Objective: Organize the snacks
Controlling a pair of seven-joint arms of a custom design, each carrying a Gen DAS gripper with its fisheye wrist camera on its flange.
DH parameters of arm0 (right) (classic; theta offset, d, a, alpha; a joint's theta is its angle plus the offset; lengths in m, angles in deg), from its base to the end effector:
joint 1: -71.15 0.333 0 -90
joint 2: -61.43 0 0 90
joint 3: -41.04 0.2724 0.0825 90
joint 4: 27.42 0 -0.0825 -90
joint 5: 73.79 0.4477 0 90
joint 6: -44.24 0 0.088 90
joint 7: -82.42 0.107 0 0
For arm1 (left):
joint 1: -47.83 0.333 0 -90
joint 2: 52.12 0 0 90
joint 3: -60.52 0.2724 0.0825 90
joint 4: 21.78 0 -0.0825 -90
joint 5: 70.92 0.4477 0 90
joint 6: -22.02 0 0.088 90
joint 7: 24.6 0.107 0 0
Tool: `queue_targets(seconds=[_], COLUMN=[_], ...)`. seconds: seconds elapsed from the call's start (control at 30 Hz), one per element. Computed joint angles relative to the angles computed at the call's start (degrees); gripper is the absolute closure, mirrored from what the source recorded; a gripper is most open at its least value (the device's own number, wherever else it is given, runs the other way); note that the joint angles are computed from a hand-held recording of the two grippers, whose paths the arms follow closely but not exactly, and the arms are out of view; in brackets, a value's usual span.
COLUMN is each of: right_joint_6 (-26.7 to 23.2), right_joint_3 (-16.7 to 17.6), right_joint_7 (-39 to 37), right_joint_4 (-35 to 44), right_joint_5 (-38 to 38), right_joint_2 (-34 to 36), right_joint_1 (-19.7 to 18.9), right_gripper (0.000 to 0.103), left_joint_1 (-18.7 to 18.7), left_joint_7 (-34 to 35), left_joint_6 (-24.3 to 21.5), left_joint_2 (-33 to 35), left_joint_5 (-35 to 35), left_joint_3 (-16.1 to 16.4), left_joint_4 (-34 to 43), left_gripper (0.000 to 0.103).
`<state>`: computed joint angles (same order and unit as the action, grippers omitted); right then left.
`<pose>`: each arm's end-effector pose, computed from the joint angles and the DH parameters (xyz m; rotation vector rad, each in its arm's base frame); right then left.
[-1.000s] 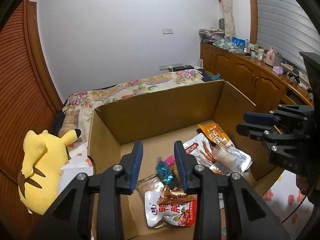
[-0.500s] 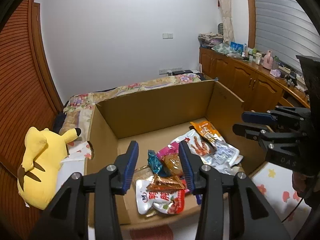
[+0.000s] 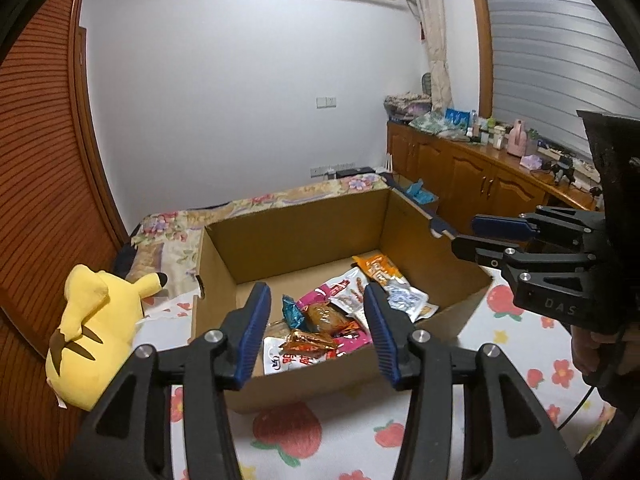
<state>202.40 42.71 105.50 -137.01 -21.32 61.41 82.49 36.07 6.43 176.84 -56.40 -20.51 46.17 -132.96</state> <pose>0.6553 0.1173 0.5130 -1.9763 0.9458 -0.6329 0.5702 -0.3125 0.5393 -1.5296 1.6670 -0.9070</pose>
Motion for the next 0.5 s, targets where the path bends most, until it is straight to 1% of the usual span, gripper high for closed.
queue_targets(seconds=[0.13, 0.2, 0.23, 0.3, 0.33, 0.37, 0.4, 0.43, 0.47, 0.5], right_joint_6=[1.2, 2.2, 2.9, 3.7, 4.1, 4.4, 4.9, 5.5, 6.2, 6.7], right_joint_3=[-0.4, -0.8, -1.1, -1.8, -2.2, -2.6, -2.9, -3.2, -3.7, -4.0], right_joint_7=[-2.8, -4.2, -4.7, -6.0, -6.6, -7.1, -7.5, -8.1, -9.2, -10.0], right_joint_4=[-3.2, -5.1, -6.1, -7.6, -8.6, -9.5, -10.2, -11.0, -12.1, -13.0], right_joint_5=[3.6, 5.3, 6.0, 7.7, 8.8, 9.6, 10.3, 11.1, 12.5, 13.4], right_joint_2=[-3.7, -5.8, -6.9, -8.6, -9.6, -10.6, -11.3, -12.2, -13.3, -14.1], right_joint_1=[0.6, 1.4, 1.8, 2.7, 3.2, 3.6, 4.1, 4.6, 5.3, 5.9], right_gripper=[0.068, 0.067, 0.066, 0.061, 0.059, 0.054, 0.05, 0.047, 0.043, 0.037], left_joint_1=[0.2, 0.4, 0.6, 1.2, 1.6, 2.0, 2.5, 2.8, 2.9, 3.0], left_joint_7=[-4.3, -5.6, -6.3, -8.3, -9.6, -10.9, -13.0, -14.8, -15.9, -16.6], left_joint_6=[-0.9, -0.4, 0.0, 0.0, -0.4, -0.6, -0.8, -1.3, -1.8, -2.0], left_joint_2=[-3.6, -5.5, -6.5, -7.9, -8.9, -9.6, -10.4, -11.4, -12.4, -13.0], left_joint_5=[5.0, 5.9, 6.3, 7.8, 8.9, 10.0, 11.8, 13.3, 14.0, 14.4], left_joint_3=[-1.2, -1.7, -2.0, -2.9, -3.5, -4.0, -4.7, -5.3, -5.7, -6.0], left_joint_4=[-2.3, -3.9, -4.7, -5.9, -6.6, -7.2, -7.8, -8.5, -9.3, -9.8], left_gripper=[0.052, 0.049, 0.045, 0.041, 0.035, 0.026, 0.025, 0.022, 0.017, 0.014])
